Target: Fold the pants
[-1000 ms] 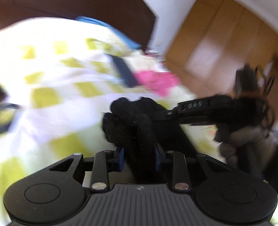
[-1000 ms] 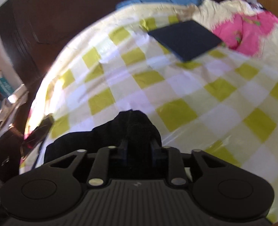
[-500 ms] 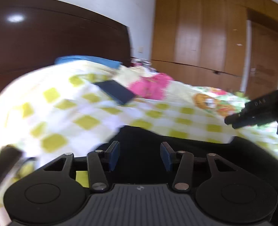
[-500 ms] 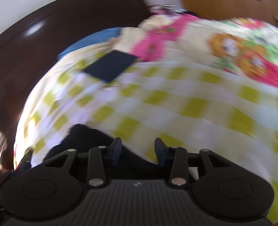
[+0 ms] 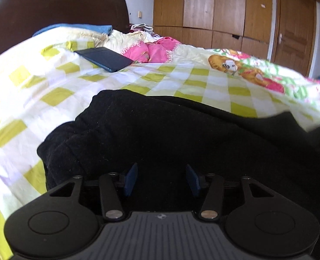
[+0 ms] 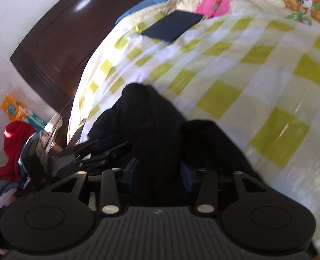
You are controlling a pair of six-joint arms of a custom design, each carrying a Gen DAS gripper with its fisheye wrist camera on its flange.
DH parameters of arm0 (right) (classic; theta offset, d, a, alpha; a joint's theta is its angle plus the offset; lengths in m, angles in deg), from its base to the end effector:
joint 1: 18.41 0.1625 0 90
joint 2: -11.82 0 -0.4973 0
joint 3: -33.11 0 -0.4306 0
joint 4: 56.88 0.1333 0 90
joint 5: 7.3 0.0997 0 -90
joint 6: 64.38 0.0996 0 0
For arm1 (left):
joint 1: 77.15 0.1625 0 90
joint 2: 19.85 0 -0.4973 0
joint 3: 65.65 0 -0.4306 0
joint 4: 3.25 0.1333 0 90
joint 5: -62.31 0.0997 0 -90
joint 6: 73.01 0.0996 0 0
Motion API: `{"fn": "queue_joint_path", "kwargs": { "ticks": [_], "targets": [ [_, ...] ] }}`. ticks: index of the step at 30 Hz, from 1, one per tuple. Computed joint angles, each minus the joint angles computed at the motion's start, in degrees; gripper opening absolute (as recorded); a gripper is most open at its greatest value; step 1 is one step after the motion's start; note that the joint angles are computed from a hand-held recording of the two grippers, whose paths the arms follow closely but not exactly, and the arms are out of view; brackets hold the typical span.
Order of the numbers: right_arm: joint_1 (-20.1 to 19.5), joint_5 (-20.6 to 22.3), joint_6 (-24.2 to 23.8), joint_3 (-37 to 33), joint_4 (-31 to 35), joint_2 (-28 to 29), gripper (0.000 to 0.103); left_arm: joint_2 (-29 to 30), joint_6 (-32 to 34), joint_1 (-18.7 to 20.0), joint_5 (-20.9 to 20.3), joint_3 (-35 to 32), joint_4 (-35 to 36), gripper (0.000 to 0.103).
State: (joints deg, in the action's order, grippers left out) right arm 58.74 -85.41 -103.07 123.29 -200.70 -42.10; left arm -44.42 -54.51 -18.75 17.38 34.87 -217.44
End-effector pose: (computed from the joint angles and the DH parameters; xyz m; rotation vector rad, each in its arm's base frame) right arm -0.0201 -0.7796 0.2469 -0.7268 2.9498 -0.5600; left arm -0.1805 -0.6823 -0.0209 0.5696 2.1984 -1.0989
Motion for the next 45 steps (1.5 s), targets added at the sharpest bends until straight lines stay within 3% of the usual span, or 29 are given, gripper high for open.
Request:
{"fn": "queue_joint_path", "kwargs": {
  "ticks": [2, 4, 6, 8, 10, 14, 17, 19, 21, 24, 25, 28, 34, 39, 41, 43, 45],
  "targets": [
    [-0.88, 2.46, 6.47, -2.26, -2.01, 1.88, 0.043, 0.23, 0.09, -0.36, 0.83, -0.57, 0.58, 0.066],
    [-1.38, 3.64, 13.38, -4.11, -6.38, 3.65, 0.022, 0.48, -0.25, -0.5, 1.2, -1.21, 1.1, 0.067],
    [-1.33, 0.92, 19.34, -6.02, -11.52, 5.58, 0.013, 1.01, 0.04, -0.62, 1.99, -1.97, 1.06, 0.068],
    [-0.76, -5.18, 20.65, -6.43, -18.59, 6.86, 0.012, 1.6, 0.49, -0.66, 2.88, -2.5, 0.94, 0.069],
    [-0.65, -7.11, 23.07, -4.82, -22.28, 5.7, 0.011, 2.44, 2.35, -0.83, 3.64, -2.86, -0.85, 0.07],
    [-0.52, -7.91, 16.23, 7.54, -35.45, -2.66, 0.015, 2.53, 5.77, -1.59, 4.85, -2.59, -2.28, 0.07],
    [-3.07, -5.98, 13.5, 19.39, -41.07, -11.25, 0.016, 2.61, 9.41, -3.23, 5.7, -1.8, -6.92, 0.07],
    [-4.55, -9.3, 12.56, 26.06, -43.75, -15.56, 0.016, 2.43, 11.03, -4.53, 3.42, -0.42, -8.98, 0.07],
    [-7.68, -11.2, 14.76, 31.55, -45.53, -19.62, 0.016, 2.27, 10.23, -5.87, 0.14, 0.92, -7.86, 0.071],
    [-13.7, -17.64, 22.77, 37.09, -51.5, -24.65, 0.016, 2.74, 7.12, -7.6, -3.29, 1.46, -1.73, 0.071],
    [-16.41, -17.36, 25.79, 38.37, -52.59, -26.58, 0.013, 3.05, 6.13, -8.08, -4.09, 1.31, 0.89, 0.071],
    [-25.34, -10.88, 32.32, 43.72, -57.88, -33.75, 0.013, 4.12, 4.7, -9.6, -4.67, 0.49, 9.11, 0.071],
    [-39.13, 3.14, 38.3, 51.3, -63.17, -42.68, 0.013, 6.04, 4.16, -13.51, -5.16, -0.94, 15.75, 0.071],
    [-43.2, 11.16, 42.79, 51.64, -66.23, -40.88, 0.02, 7.55, 3.85, -15.99, -7.14, -3.62, 19.71, 0.071],
    [-43.21, 11.34, 44.73, 51.47, -66.51, -40.5, 0.021, 7.84, 3.86, -16.88, -7.59, -3.97, 19.96, 0.071],
    [-44.96, 14.92, 46.12, 52.41, -66.96, -41.42, 0.024, 8.12, 4.51, -17.61, -7.58, -4.31, 19.86, 0.071],
    [-46.0, 14.21, 47.68, 53.7, -67.25, -42.97, 0.025, 7.9, 4.8, -18.08, -8.05, -3.96, 19.6, 0.072]
  ]
}}
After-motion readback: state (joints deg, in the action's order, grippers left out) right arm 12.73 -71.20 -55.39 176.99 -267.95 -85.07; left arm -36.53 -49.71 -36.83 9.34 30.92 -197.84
